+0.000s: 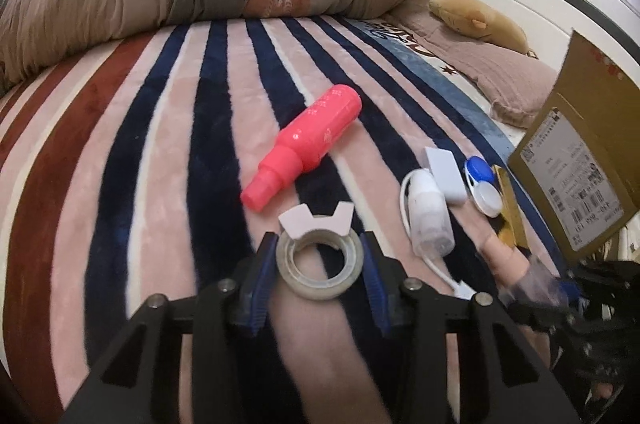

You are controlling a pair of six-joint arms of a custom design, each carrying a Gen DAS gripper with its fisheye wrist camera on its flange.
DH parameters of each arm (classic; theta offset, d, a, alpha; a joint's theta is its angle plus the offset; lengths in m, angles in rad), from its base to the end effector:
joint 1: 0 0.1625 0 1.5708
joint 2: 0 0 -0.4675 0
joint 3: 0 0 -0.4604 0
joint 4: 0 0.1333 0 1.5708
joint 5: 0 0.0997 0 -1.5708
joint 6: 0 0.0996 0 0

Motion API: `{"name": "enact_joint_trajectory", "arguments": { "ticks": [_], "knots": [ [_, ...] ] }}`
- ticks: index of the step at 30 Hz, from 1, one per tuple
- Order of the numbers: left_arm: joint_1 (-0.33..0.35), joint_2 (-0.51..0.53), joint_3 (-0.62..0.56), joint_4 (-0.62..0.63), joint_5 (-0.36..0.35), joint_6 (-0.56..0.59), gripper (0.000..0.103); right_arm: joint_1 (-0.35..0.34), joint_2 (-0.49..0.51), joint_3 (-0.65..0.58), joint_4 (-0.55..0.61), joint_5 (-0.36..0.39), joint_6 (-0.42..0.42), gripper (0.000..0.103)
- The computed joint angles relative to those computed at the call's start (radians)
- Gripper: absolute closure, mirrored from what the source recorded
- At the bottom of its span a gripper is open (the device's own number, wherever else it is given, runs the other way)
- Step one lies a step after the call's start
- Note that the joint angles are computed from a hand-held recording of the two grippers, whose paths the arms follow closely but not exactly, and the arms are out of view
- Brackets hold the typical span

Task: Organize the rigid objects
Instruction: 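Grasp the white tape roll with the left gripper while the right gripper lifts the bottle, then lower the tape roll and bottle into the box and open both grippers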

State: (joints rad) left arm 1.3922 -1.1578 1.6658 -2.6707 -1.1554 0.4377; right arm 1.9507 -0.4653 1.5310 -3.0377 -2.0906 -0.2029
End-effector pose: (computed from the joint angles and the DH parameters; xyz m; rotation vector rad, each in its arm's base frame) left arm 0.0422 -0.7428 0.3467 0.6225 2.5007 -0.7075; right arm 0.3620 -0.6804 -0.0713 0.6124 -2.5310 0.5878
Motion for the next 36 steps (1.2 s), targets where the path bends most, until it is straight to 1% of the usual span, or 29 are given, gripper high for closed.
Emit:
{"name": "enact_joint_trajectory", "arguments": {
  "ticks": [5,8,11,13,15,17,20,21,23,25,26,28,30,31,34,35,36],
  "knots": [
    [-0.006,-0.038,0.033,-0.013,-0.012,0.014,0.065,0.011,0.025,-0.014,-0.040,-0.041,-0.057,0.081],
    [-0.026,-0.070,0.058,-0.067,0.002,0.039,0.065,0.027,0.034,-0.012,-0.081,-0.072,-0.099,0.081],
    [-0.059,-0.112,0.082,-0.100,0.001,0.056,0.065,0.043,0.013,0.014,-0.121,-0.039,-0.152,0.081],
    [-0.087,-0.143,0.099,-0.112,-0.006,0.059,0.065,0.054,-0.011,0.040,-0.149,0.001,-0.177,0.081],
    [-0.121,-0.172,0.115,-0.125,-0.015,0.067,0.065,0.062,-0.049,0.071,-0.175,0.062,-0.190,0.081],
    [-0.160,-0.198,0.124,-0.117,-0.031,0.071,0.065,0.072,-0.091,0.106,-0.221,0.102,-0.213,0.081],
    [-0.222,-0.211,0.123,-0.090,-0.062,0.087,0.065,0.089,-0.143,0.152,-0.317,0.115,-0.262,0.081],
    [-0.234,-0.210,0.119,-0.076,-0.074,0.084,0.065,0.094,-0.168,0.175,-0.368,0.111,-0.284,0.081],
    [-0.264,-0.193,0.095,-0.028,-0.118,0.056,0.065,0.094,-0.216,0.209,-0.434,0.083,-0.284,0.081],
    [-0.295,-0.165,0.076,-0.008,-0.133,0.051,0.065,0.082,-0.266,0.228,-0.429,0.042,-0.267,0.081],
    [-0.315,-0.145,0.067,-0.002,-0.127,0.054,0.065,0.075,-0.282,0.230,-0.422,0.003,-0.269,0.081],
    [-0.346,-0.096,0.038,0.037,-0.107,0.036,0.065,0.061,-0.288,0.220,-0.427,-0.081,-0.295,0.081],
    [-0.368,-0.052,0.013,0.065,-0.084,0.017,0.065,0.038,-0.289,0.208,-0.401,-0.133,-0.302,0.081],
    [-0.381,-0.024,-0.001,0.074,-0.058,0.018,0.065,0.031,-0.286,0.199,-0.384,-0.151,-0.305,0.081],
    [-0.405,0.038,-0.030,0.095,0.019,0.020,0.065,-0.005,-0.290,0.194,-0.338,-0.165,-0.312,0.081],
    [-0.408,0.052,-0.036,0.103,0.036,0.015,0.065,-0.012,-0.295,0.203,-0.338,-0.173,-0.313,0.081],
    [-0.409,0.066,-0.047,0.117,0.052,0.005,0.065,-0.016,-0.289,0.205,-0.355,-0.187,-0.333,0.081]
  ]
}}
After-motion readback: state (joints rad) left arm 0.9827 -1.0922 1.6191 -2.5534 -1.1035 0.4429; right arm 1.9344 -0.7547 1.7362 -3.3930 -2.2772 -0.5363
